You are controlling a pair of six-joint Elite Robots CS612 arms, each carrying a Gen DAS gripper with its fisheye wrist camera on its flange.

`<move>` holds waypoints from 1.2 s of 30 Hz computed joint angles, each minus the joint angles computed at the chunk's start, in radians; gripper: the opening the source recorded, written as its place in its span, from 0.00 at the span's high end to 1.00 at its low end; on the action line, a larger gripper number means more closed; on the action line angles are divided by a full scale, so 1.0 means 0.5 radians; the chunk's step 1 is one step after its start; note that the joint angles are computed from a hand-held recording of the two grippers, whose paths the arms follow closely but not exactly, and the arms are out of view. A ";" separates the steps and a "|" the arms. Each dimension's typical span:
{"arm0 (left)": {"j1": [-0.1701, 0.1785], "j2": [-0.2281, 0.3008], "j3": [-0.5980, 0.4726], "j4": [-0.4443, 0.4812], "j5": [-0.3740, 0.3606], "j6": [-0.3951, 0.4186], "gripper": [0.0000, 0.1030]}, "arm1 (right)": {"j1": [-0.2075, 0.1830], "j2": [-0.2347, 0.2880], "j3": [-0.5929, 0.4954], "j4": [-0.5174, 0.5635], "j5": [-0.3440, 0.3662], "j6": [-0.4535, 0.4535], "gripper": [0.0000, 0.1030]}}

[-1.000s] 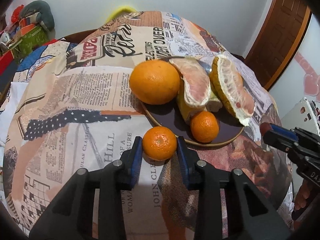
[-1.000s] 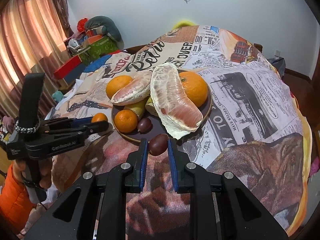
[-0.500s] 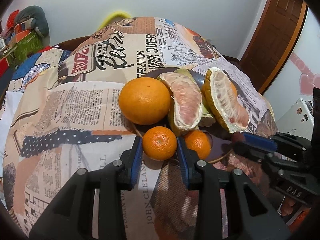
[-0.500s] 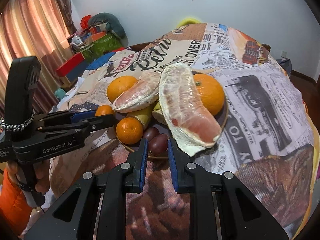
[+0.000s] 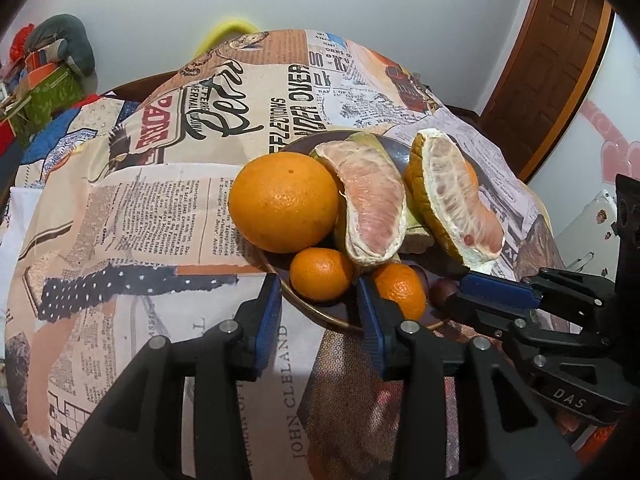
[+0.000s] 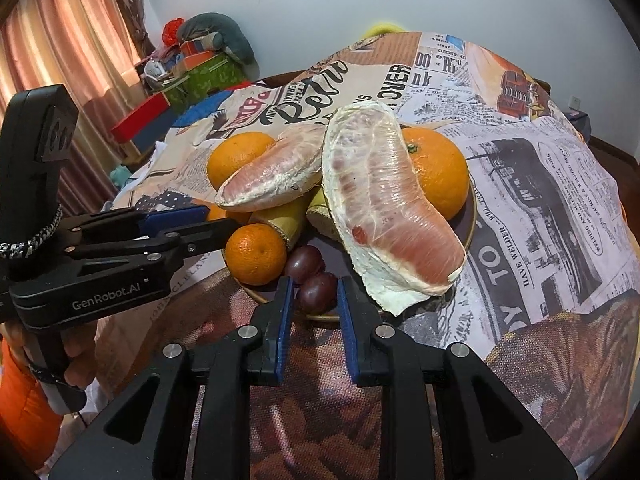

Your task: Organize fruits

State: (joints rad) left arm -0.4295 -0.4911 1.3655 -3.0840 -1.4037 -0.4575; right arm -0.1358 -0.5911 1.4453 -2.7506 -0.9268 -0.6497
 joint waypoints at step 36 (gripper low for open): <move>-0.437 -0.564 0.822 -1.615 1.015 0.552 0.13 | -0.257 -0.386 0.636 -2.136 0.490 1.090 0.36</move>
